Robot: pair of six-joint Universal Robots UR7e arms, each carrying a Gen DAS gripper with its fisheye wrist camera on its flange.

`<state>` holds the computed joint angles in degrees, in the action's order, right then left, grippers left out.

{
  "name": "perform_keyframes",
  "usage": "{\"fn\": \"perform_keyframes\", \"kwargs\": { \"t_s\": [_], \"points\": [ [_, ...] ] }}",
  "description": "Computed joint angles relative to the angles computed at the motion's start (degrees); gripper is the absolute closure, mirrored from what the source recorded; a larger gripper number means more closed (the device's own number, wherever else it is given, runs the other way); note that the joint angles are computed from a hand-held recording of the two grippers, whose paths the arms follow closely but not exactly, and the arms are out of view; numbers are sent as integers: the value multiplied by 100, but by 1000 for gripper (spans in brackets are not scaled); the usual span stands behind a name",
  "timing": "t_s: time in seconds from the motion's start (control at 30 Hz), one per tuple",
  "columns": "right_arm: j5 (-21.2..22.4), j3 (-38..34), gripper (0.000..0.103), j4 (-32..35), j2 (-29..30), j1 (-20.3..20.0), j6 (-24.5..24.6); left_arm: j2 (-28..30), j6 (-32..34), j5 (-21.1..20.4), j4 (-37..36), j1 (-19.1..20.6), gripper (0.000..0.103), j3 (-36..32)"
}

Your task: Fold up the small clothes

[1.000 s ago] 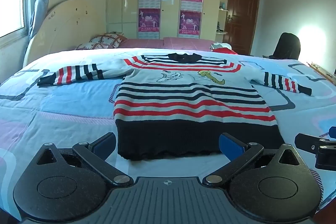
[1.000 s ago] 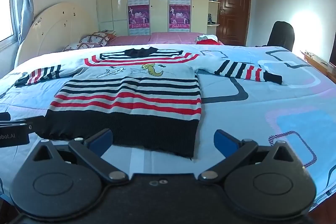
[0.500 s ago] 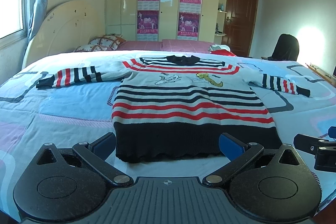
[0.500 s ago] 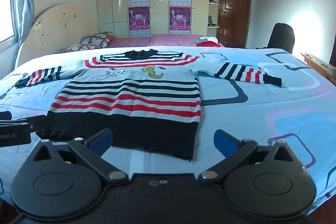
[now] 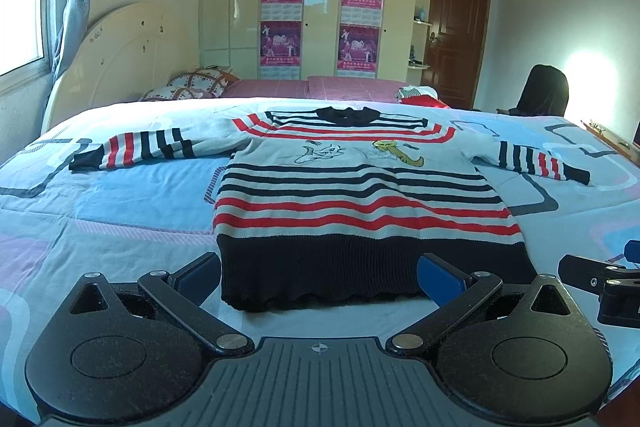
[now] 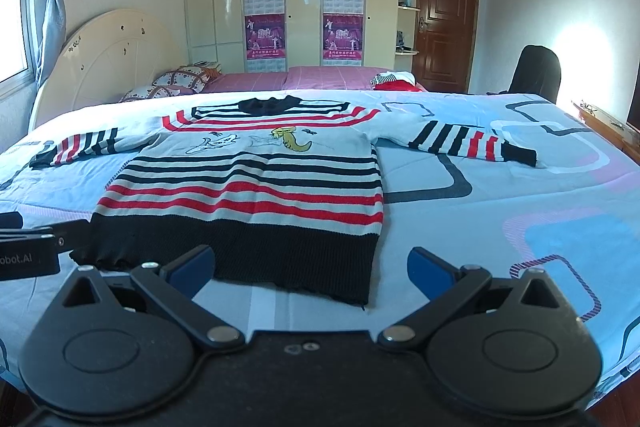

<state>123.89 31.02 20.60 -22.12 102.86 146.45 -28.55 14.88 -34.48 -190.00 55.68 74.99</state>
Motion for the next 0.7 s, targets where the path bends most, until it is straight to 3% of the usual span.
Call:
{"fn": "perform_keyframes", "kwargs": {
  "t_s": [0.7],
  "points": [
    [-8,95,1,-78,-52,14,-11,-9,71,21,-33,-23,0,14]
  ]
}}
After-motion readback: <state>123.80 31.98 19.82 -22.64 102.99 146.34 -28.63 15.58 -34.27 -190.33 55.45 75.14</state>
